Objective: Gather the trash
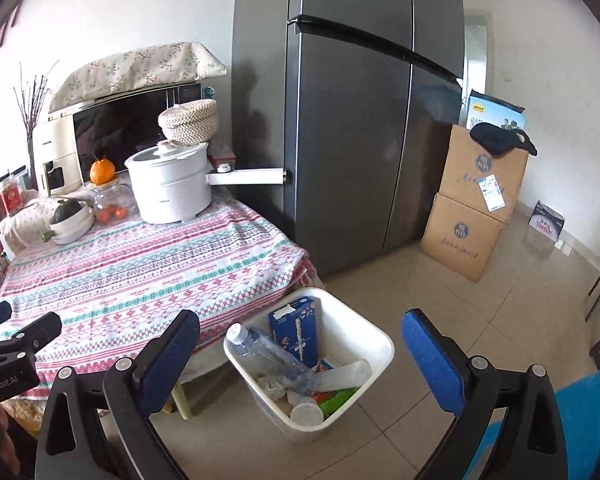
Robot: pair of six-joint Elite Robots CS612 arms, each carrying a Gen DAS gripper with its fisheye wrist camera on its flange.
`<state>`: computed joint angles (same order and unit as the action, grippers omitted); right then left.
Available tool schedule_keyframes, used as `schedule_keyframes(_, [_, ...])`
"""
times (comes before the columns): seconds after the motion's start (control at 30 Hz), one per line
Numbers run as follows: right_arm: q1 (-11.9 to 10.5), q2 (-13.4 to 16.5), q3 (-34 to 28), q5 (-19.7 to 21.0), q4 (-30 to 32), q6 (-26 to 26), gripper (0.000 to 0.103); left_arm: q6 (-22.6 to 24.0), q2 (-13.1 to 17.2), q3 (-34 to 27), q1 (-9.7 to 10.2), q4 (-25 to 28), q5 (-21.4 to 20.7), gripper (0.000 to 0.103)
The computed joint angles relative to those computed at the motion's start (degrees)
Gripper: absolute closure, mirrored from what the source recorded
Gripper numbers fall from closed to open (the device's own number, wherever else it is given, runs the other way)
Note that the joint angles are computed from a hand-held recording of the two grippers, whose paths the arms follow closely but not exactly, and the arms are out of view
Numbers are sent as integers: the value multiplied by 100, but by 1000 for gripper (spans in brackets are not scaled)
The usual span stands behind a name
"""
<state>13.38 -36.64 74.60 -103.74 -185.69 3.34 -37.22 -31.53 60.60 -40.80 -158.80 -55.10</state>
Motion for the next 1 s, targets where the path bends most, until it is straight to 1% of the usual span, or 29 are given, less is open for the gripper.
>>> schedule_keyframes(0.27, [9,19,-34,-7,85,44,1,-38,-8,19,-21,-33,128,1])
schedule_keyframes(0.4, [25,25,-39,-35,88,39,1,-36,-19,46,-12,-97,49,1])
schedule_keyframes(0.47, [29,30,-55,-43,126,36,1,-30,-22,60,-17,-139,78,1])
schedule_keyframes(0.63, [33,31,-61,-2,117,2,1,-98,-18,52,-8,-110,67,1])
schedule_keyframes(1.0, [19,11,-20,13,91,70,1,-43,-6,32,-14,-77,35,1])
